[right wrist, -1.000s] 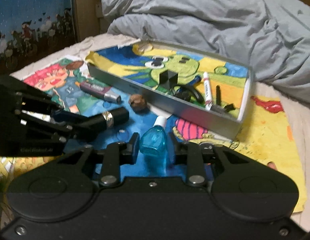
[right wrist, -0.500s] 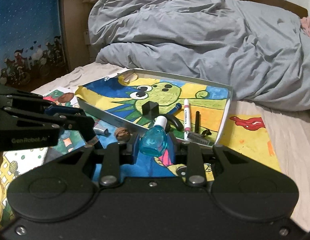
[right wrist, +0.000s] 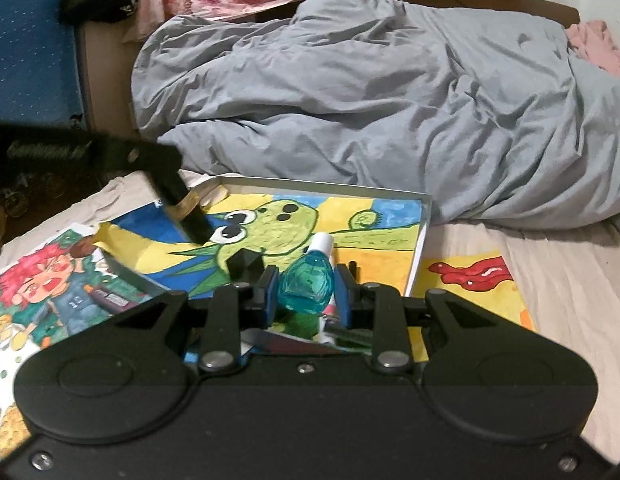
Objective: Organize rigid objects
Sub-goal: 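Carry the lipstick over the tray with the left tool while the right tool carries the bottle over, then lower the lipstick into the tray with the left tool while the right tool releases the bottle in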
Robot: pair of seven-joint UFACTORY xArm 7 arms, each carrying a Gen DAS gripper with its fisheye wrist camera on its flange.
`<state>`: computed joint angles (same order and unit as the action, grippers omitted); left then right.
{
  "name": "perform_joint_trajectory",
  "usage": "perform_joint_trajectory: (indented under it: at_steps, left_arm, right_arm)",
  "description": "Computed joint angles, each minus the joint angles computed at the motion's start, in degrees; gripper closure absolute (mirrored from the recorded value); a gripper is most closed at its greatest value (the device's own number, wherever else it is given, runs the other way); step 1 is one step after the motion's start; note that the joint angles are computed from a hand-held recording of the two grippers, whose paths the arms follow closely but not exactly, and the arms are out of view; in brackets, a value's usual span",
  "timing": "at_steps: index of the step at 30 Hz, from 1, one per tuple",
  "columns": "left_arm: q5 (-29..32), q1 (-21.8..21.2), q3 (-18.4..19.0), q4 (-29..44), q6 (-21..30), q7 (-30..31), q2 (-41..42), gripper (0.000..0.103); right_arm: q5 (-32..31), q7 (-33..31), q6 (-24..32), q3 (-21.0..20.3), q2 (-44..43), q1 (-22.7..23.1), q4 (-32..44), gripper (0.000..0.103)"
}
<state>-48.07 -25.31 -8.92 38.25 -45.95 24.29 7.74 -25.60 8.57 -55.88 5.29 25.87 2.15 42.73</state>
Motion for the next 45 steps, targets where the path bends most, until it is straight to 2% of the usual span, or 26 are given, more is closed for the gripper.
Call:
perform_joint_trajectory:
  at_steps: [6,12,23,38,42,45]
  left_arm:
    - [13.17,3.32,2.02,6.41,-0.43,-10.66,8.38,0.082]
    - [21.24,4.88,3.32,9.23,-2.54,-19.27,14.99,0.082]
    - [27.17,5.80,4.32,4.99,-4.31,-23.84,16.10,0.082]
    - [27.43,5.44,4.87,2.61,0.86,-23.49,15.55,0.082]
    - [26.84,5.20,4.80,1.72,0.30,-23.97,14.77,0.079]
    - [26.03,4.84,4.88,0.45,0.42,-23.38,13.14,0.071]
  right_arm:
    - [2.67,-2.86,1.22,-0.09,4.16,1.38,3.99,0.081]
    - [6.61,-6.06,2.28,-0.05,6.17,3.14,5.72,0.081]
    - [8.92,-7.69,5.60,0.36,6.87,3.70,6.90,0.081]
    - [9.71,-7.52,8.02,0.62,6.33,3.56,7.33,0.081]
    - [9.21,-7.72,7.88,0.62,5.67,3.41,6.75,0.069]
    - [9.63,-8.64,6.71,0.38,4.53,3.79,5.46,0.057]
